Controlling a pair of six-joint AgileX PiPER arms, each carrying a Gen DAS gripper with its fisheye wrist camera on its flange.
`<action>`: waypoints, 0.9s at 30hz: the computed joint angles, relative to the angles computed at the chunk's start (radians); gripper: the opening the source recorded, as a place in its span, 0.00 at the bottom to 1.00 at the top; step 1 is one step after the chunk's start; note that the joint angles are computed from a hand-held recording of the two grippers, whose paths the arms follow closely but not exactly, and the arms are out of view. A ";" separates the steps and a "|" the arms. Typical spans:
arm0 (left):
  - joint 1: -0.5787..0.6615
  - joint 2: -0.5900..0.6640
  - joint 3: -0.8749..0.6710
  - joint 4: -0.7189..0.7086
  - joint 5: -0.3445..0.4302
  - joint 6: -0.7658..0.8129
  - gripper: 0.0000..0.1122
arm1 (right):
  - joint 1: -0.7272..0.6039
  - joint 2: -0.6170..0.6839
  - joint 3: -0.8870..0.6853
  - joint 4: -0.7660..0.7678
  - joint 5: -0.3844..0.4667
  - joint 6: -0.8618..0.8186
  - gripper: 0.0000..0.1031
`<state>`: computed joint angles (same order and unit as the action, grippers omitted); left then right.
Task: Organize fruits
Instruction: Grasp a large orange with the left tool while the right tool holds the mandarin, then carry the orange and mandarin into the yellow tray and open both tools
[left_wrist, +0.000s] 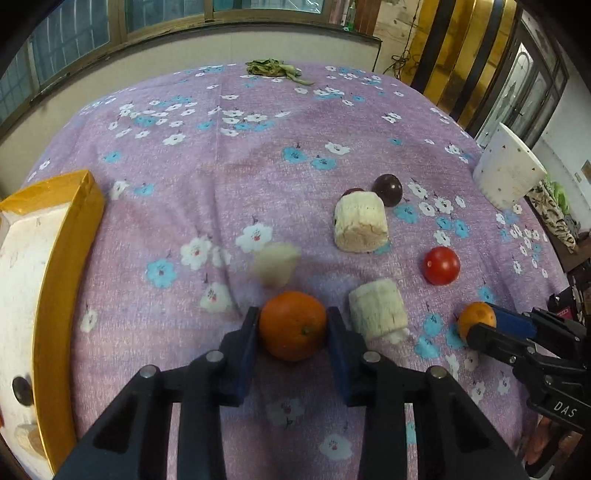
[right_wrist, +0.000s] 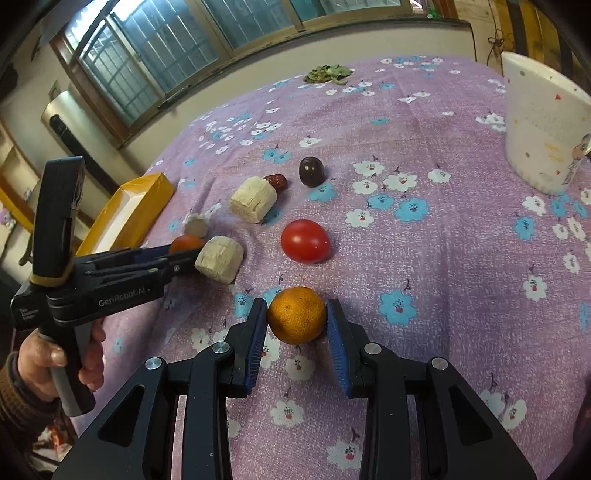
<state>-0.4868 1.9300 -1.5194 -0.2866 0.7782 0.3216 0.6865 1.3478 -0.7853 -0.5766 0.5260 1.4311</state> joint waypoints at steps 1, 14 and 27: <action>0.011 -0.005 0.006 -0.018 0.009 0.013 0.33 | 0.023 0.006 -0.015 -0.021 0.036 0.022 0.31; 0.164 -0.184 0.202 -0.165 0.048 0.197 0.33 | 0.232 0.101 -0.168 -0.105 0.264 0.120 0.31; 0.367 -0.275 0.236 -0.275 0.142 0.378 0.33 | 0.285 0.325 -0.468 -0.045 0.307 0.027 0.31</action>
<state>-0.1197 1.6555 -1.2838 -0.5612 0.9200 0.6996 0.9714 1.6731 -1.2536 -0.6212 0.8329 1.4584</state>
